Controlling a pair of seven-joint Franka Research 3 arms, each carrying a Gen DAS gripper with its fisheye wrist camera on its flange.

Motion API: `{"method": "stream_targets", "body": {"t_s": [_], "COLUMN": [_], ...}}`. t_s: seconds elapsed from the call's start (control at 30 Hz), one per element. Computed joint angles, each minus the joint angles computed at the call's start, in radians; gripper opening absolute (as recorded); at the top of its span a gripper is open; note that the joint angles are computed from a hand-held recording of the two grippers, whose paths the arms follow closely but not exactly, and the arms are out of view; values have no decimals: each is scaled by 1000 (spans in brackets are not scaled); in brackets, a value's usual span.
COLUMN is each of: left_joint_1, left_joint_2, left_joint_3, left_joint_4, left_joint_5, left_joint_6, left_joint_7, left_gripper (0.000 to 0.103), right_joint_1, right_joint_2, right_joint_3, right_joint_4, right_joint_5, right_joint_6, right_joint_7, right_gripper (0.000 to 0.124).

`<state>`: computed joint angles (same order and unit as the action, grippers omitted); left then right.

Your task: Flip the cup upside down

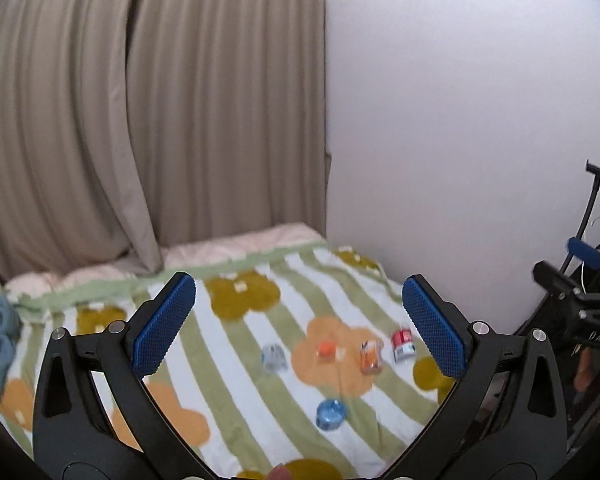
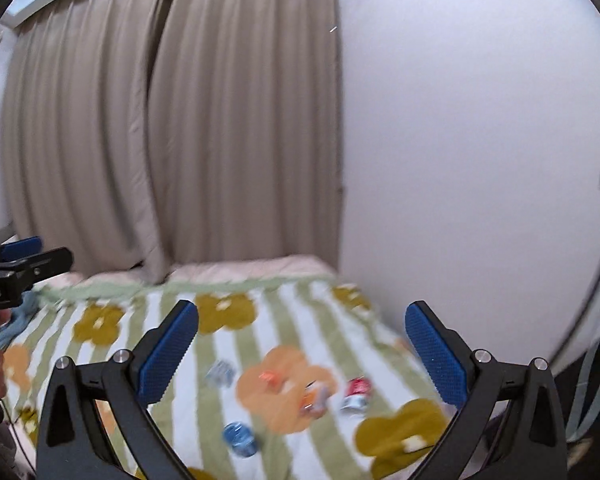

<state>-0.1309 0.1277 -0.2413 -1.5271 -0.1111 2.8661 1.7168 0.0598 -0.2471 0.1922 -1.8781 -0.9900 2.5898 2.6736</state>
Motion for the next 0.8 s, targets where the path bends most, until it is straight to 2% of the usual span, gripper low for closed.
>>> {"method": "stream_targets", "body": {"t_s": [0.03, 0.2, 0.3, 0.8], "left_joint_1": [-2, -5, -19, -27], "left_joint_2": [-7, -40, -48, -45], "left_joint_3": [1, 4, 17, 8], "left_joint_4": [-1, -46, -60, -87], "left_joint_5": [7, -1, 45, 26], "left_joint_6": [1, 18, 16, 70], "left_joint_7": [-6, -10, -63, -47], "left_gripper": [103, 103, 103, 103], "right_joint_1": [-5, -21, -35, -69], "right_joint_2": [-16, -63, -81, -114], "right_joint_3": [11, 21, 34, 49], "right_joint_4": [1, -25, -39, -69], "right_joint_5": [-18, -22, -32, -59], "right_joint_6": [-34, -72, -96, -79], "right_joint_7": [17, 52, 75, 141], "right_gripper": [103, 103, 103, 103]}}
